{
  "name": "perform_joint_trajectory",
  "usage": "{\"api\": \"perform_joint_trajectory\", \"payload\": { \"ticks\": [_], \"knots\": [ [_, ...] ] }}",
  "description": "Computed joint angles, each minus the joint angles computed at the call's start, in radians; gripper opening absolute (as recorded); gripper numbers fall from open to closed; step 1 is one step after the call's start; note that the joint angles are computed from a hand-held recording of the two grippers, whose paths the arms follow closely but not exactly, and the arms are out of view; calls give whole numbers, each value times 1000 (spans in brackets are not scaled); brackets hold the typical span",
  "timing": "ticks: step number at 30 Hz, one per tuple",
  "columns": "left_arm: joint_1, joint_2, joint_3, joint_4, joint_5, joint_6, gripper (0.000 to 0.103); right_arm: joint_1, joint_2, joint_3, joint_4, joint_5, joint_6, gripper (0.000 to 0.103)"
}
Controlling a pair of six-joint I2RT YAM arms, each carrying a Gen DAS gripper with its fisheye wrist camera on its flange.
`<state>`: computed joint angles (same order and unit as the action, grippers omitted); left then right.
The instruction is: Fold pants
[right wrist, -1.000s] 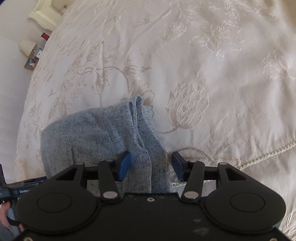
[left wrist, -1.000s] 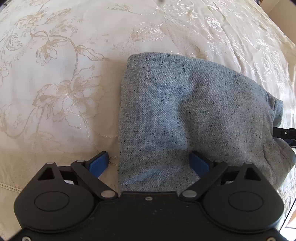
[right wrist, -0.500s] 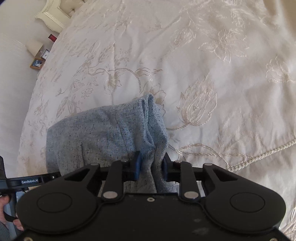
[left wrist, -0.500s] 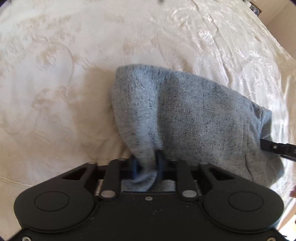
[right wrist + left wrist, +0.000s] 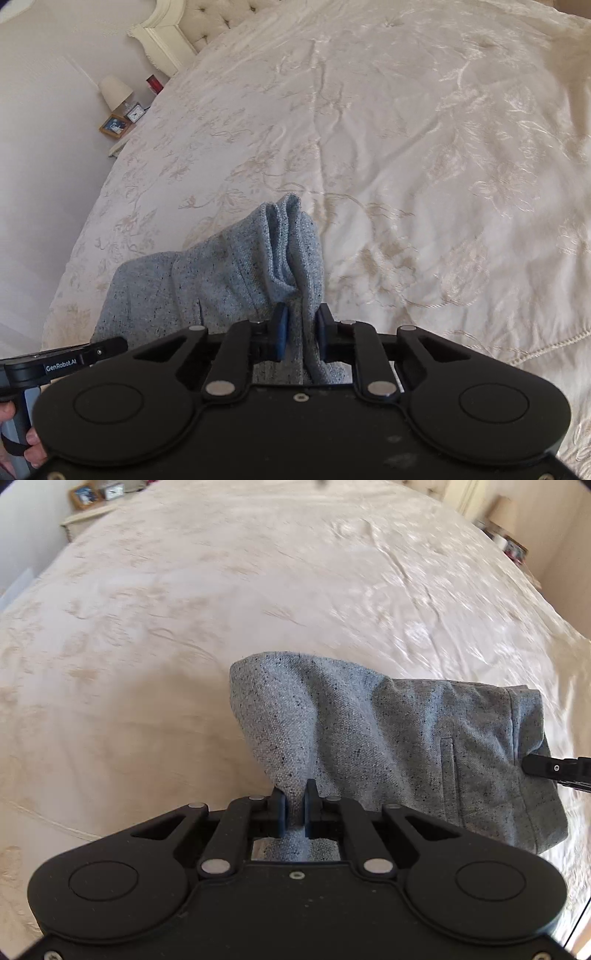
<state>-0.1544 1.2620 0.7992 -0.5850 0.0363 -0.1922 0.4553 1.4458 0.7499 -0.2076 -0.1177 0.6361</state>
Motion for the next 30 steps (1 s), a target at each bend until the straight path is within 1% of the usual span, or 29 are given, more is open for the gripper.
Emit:
{"api": "perform_joint_trajectory", "payload": {
  "ticks": [4, 5, 6, 7, 8, 9, 11, 14, 18, 20, 27, 30],
  "knots": [
    [124, 21, 16, 2, -10, 70, 12, 65, 158, 138, 40, -2, 6, 16],
    [148, 52, 28, 4, -33, 91, 14, 77, 205, 178, 50, 3, 6, 14],
    [165, 89, 42, 2, -74, 96, 21, 89, 253, 221, 53, 17, 5, 15],
    [178, 132, 60, -5, -127, 88, 22, 97, 308, 280, 32, 33, 7, 16],
    [195, 174, 75, -10, -171, 71, 22, 105, 357, 346, -18, 57, 15, 19],
    [212, 189, 79, -12, -203, 50, 20, 113, 398, 404, -63, 81, 22, 20],
    [234, 176, 77, -22, -234, 18, 20, 130, 426, 459, -98, 114, 15, 23],
    [222, 116, 65, -58, -266, -4, 20, 165, 403, 474, -125, 141, -24, 27],
    [152, 13, 52, -137, -309, -22, 22, 230, 330, 458, -196, 199, -70, 28],
    [99, -23, 60, -180, -318, -51, 26, 262, 289, 448, -225, 220, -77, 29],
    [-125, -124, 96, -359, -367, -205, 27, 383, 160, 428, -330, 302, -55, 31],
    [-195, -152, 116, -423, -360, -277, 27, 435, 110, 427, -374, 333, -40, 31]
  ]
}}
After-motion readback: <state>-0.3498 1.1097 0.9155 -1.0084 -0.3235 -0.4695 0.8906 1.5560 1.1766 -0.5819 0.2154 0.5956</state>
